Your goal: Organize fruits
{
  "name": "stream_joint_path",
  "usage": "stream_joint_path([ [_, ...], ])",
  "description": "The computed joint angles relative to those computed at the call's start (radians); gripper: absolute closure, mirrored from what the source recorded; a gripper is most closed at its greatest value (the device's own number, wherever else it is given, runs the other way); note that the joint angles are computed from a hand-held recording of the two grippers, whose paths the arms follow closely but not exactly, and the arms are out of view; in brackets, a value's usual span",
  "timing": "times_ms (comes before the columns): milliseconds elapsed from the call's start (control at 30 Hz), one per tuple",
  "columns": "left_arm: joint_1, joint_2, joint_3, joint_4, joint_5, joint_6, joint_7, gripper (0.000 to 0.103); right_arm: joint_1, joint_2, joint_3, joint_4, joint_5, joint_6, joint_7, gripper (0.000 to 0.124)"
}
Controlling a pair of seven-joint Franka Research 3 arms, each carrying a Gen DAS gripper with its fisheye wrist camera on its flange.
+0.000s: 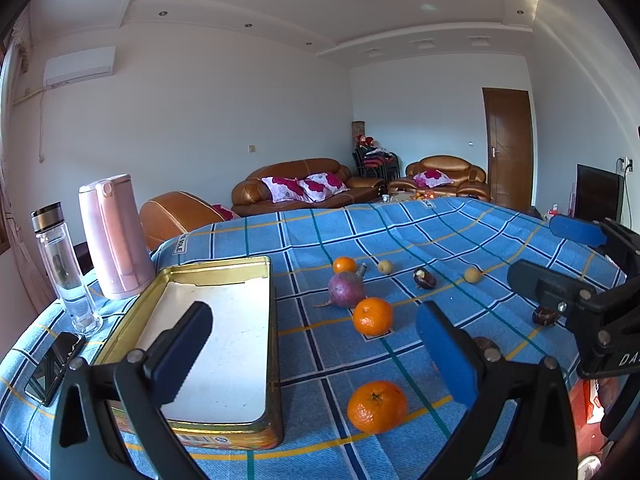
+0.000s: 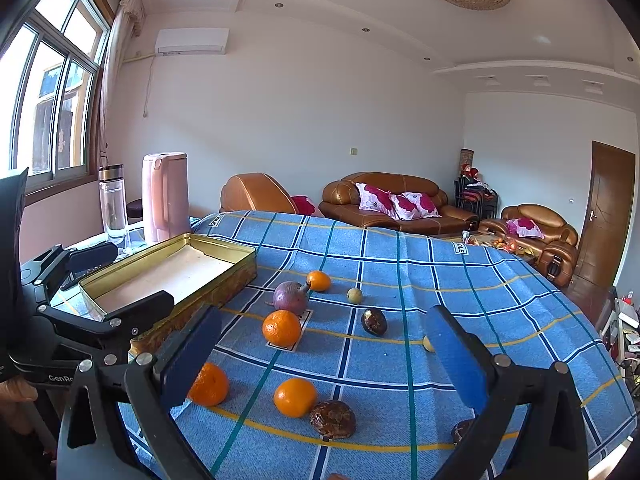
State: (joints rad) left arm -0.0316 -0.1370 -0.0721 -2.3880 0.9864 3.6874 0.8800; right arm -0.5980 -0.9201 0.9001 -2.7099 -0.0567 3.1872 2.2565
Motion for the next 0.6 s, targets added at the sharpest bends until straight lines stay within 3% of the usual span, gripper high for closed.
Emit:
stream_joint_path([
  [600, -0.002, 0.003, 0.001, 0.005, 0.009, -0.008, -0.004, 0.0, 0.008, 0.007, -0.004, -0.002, -0.009, -0.009, 0.006, 0.022],
])
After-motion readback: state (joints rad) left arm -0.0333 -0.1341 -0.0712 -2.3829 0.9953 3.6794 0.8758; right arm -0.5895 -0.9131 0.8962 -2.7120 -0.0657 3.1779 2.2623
